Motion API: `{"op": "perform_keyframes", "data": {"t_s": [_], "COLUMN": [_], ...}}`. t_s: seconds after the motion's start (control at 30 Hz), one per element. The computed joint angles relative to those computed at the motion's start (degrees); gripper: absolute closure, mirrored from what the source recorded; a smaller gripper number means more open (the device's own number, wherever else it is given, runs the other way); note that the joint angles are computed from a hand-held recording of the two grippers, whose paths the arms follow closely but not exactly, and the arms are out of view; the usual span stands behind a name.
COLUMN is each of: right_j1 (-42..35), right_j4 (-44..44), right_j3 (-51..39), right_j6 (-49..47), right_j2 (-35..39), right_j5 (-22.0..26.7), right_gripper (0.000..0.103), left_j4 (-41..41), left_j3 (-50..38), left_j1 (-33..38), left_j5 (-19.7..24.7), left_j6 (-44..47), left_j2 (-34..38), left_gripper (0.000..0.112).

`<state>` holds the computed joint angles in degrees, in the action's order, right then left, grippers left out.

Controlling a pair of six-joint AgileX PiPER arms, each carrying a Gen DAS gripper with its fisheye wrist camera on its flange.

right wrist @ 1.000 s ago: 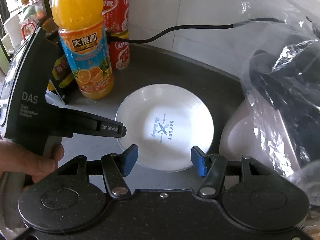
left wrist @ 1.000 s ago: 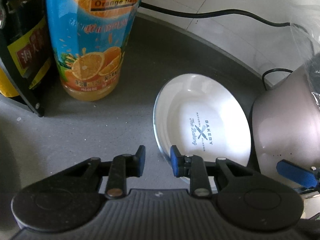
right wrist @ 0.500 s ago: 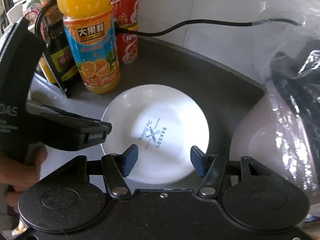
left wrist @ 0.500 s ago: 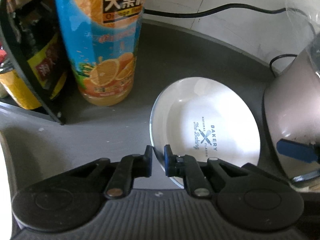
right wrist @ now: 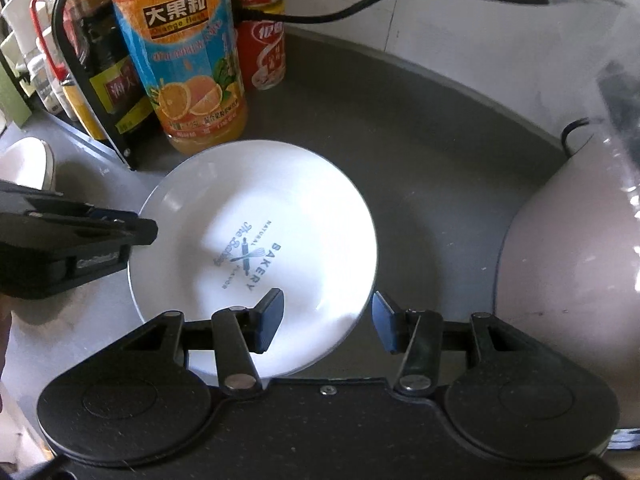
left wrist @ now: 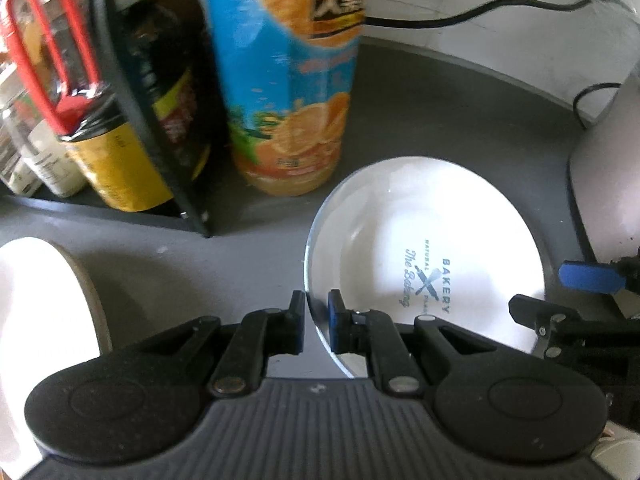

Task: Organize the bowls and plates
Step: 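Close both grippers on the rim of the 'BAKERY' plate, then lift the 'BAKERY' plate with both grippers and carry it toward the plate stack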

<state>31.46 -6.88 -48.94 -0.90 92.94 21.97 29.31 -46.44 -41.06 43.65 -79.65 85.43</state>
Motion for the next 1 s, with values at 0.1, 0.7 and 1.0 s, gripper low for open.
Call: {"op": "perform_keyframes", "data": {"t_s": [0.1, 0.7, 1.0], "right_j1": [-0.84, -4.88, -3.36], "right_j4": [4.65, 17.51, 12.54], "right_j3": [-1.37, -11.54, -14.32], "right_j6": [-4.47, -15.05, -10.93], "right_j2": [1.13, 9.81, 13.54], "right_j5": [0.72, 7.90, 5.67], "right_gripper": [0.055, 0.063, 0.078], "left_j4": [-0.81, -9.43, -10.50], "left_j3": [1.28, 3.30, 5.19], "left_j1": [0.85, 8.46, 9.05], "left_j5": [0.20, -2.94, -6.64], "left_j6": [1.08, 6.27, 2.53], "left_j2": [-1.72, -5.44, -4.55], "left_gripper": [0.101, 0.101, 0.101]}}
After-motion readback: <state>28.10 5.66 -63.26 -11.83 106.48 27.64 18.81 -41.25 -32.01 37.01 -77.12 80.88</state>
